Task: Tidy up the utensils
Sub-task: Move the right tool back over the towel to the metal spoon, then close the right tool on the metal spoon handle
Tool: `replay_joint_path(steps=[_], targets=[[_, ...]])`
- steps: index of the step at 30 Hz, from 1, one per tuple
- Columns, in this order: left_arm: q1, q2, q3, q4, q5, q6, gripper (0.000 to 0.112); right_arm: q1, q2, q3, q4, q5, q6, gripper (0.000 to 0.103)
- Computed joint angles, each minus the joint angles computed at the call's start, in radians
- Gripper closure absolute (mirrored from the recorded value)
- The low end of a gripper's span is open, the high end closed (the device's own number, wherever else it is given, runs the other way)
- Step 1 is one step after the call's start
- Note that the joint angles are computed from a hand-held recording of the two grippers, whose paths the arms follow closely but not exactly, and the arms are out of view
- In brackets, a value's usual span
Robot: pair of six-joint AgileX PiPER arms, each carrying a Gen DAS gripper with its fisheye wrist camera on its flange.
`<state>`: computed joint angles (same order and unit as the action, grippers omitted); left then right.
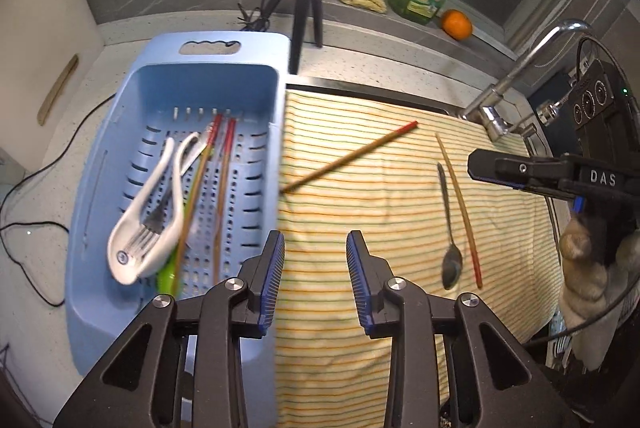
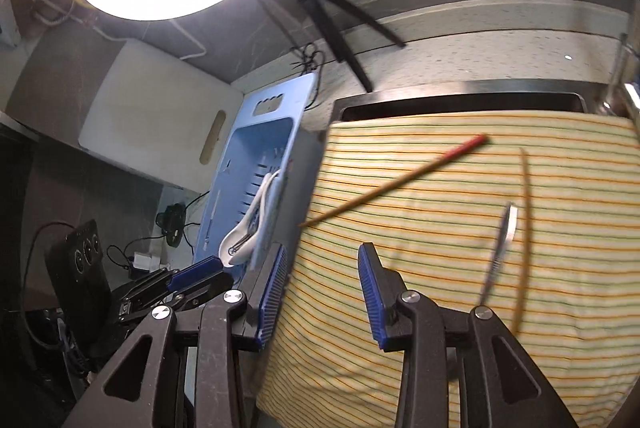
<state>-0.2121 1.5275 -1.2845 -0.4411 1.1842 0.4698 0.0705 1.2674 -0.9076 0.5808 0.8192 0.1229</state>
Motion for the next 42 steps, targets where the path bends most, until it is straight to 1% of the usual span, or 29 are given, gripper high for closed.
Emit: replay_joint_path(steps=[2,6,11,15,19,21,25,28,33,36,40,42], targets=[[-0.036,-0.031,0.032,0.004,-0.013,-0.031,0.082,-0.075,-0.033,0.028,0.032,0.049,-0.07,0.069],[-0.131,-0.094,0.115,0.017,-0.068,-0.107,0.082,-0.204,-0.076,0.081,0.079,0.133,-0.199,0.069],[-0.308,-0.154,0.227,0.054,-0.159,-0.243,0.082,-0.357,-0.064,0.14,0.17,0.236,-0.374,0.069],[-0.473,-0.174,0.284,0.111,-0.225,-0.367,0.081,-0.418,-0.04,0.165,0.195,0.275,-0.448,0.069],[-0.589,-0.16,0.306,0.151,-0.275,-0.455,0.077,-0.444,0.004,0.192,0.236,0.292,-0.51,0.069],[-0.633,-0.143,0.307,0.187,-0.297,-0.495,0.077,-0.433,0.023,0.201,0.246,0.278,-0.524,0.069],[-0.661,-0.104,0.304,0.211,-0.313,-0.519,0.077,-0.393,0.062,0.209,0.257,0.232,-0.53,0.069],[-0.666,-0.084,0.307,0.21,-0.33,-0.521,0.077,-0.369,0.088,0.209,0.237,0.201,-0.51,0.069],[-0.652,-0.058,0.319,0.167,-0.376,-0.488,0.077,-0.377,0.123,0.218,0.247,0.189,-0.527,0.069],[-0.654,-0.04,0.33,0.144,-0.397,-0.47,0.077,-0.357,0.137,0.215,0.225,0.167,-0.511,0.069],[-0.681,-0.032,0.34,0.186,-0.44,-0.502,0.077,-0.349,0.152,0.217,0.217,0.154,-0.505,0.069],[-0.681,-0.033,0.347,0.183,-0.459,-0.502,0.077,-0.335,0.161,0.216,0.205,0.143,-0.497,0.07]])
